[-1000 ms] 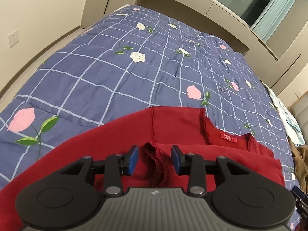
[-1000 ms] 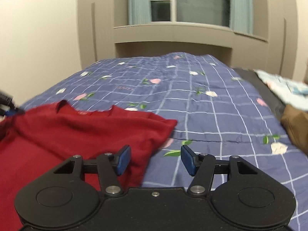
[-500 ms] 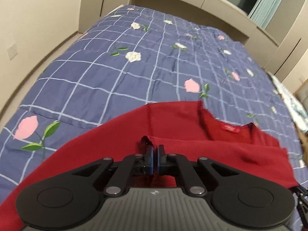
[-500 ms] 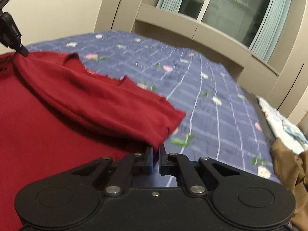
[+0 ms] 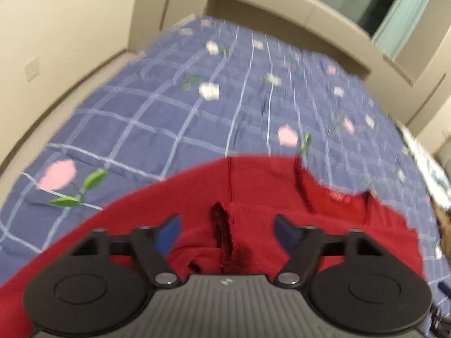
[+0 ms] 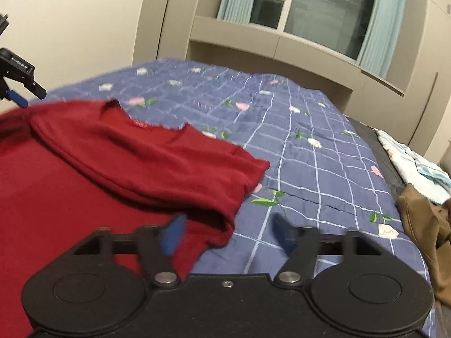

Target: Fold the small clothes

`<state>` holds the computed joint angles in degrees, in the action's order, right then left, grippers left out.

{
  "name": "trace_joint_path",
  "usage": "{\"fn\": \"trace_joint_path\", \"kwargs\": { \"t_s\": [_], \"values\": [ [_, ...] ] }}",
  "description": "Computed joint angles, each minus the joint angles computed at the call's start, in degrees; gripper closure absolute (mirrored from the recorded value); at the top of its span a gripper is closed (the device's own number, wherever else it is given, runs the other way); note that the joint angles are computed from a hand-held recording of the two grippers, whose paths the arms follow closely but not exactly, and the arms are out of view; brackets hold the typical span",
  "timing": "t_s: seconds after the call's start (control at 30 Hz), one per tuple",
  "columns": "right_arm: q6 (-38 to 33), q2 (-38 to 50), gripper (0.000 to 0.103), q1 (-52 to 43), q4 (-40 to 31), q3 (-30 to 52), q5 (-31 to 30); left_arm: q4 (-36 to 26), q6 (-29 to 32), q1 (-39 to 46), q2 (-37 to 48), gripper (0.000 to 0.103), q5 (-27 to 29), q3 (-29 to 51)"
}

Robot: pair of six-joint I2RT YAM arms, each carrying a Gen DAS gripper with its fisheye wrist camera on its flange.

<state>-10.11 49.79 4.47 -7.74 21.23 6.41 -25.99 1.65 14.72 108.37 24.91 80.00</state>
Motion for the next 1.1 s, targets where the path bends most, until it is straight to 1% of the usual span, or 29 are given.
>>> {"fn": "trace_joint_path", "kwargs": {
  "t_s": [0.03,0.07,0.1,0.2,0.3,0.4,0.5,0.6,0.7,0.8,0.87,0.93,1.03,1.1],
  "values": [
    [1.15,-3.05,0.011,1.16,-1.78,-0.22,0.54,0.46,-0.31,0.7,-2.23,0.017,0.55,-1.4],
    [2.23,-5.99,0.008,2.67,-3.94,-0.1,1.24,0.17,-0.33,1.45,-4.18,0.013,1.05,-2.17],
    [3.21,-8.24,0.006,4.11,-5.93,0.33,2.08,-0.08,-0.42,2.49,-6.59,0.008,1.58,-3.21],
    [6.72,-13.29,0.001,11.51,-11.78,2.88,6.71,-0.18,-1.36,6.63,-14.12,0.001,2.87,-6.66],
    [10.44,-14.01,0.001,21.93,-15.33,6.5,12.56,-3.29,-0.72,12.31,-19.63,0.001,3.16,-7.61],
    [13.22,-9.69,0.001,33.89,-15.39,10.02,18.91,-7.65,2.9,20.43,-22.95,0.001,5.24,-8.01],
    [14.69,-1.97,0.001,44.17,-11.74,12.8,23.37,-11.41,8.13,29.74,-24.07,0.001,7.18,-8.22],
    [14.89,8.53,0.001,51.62,-5.97,15.92,24.88,-12.98,12.66,39.45,-23.69,0.001,8.99,-9.09],
    [15.37,19.8,0.001,57.53,-1.44,20.95,24.32,-14.42,16.81,48.48,-20.63,0.001,10.87,-8.49],
    [14.07,31.22,0.001,62.39,3.15,27.26,23.18,-15.44,20.87,55.21,-16.62,0.001,11.39,-7.17],
    [12.68,38.95,0.001,64.96,4.89,32.72,22.45,-15.59,22.97,58.97,-13.6,0.001,11.85,-6.1],
    [11.08,46.64,0.001,67.06,5.45,39.32,21.08,-16.04,23.81,62.02,-10.11,0.001,12.37,-4.23],
    [7.82,57.25,0.001,69.53,4.49,50.34,18.45,-17.58,24.81,65.48,-5.11,0.001,12.77,-0.84],
    [4.67,63.96,0.006,70.66,3.03,58.2,17.09,-18.71,25.42,67.67,-1.87,0.001,13.14,1.94]
  ]
}}
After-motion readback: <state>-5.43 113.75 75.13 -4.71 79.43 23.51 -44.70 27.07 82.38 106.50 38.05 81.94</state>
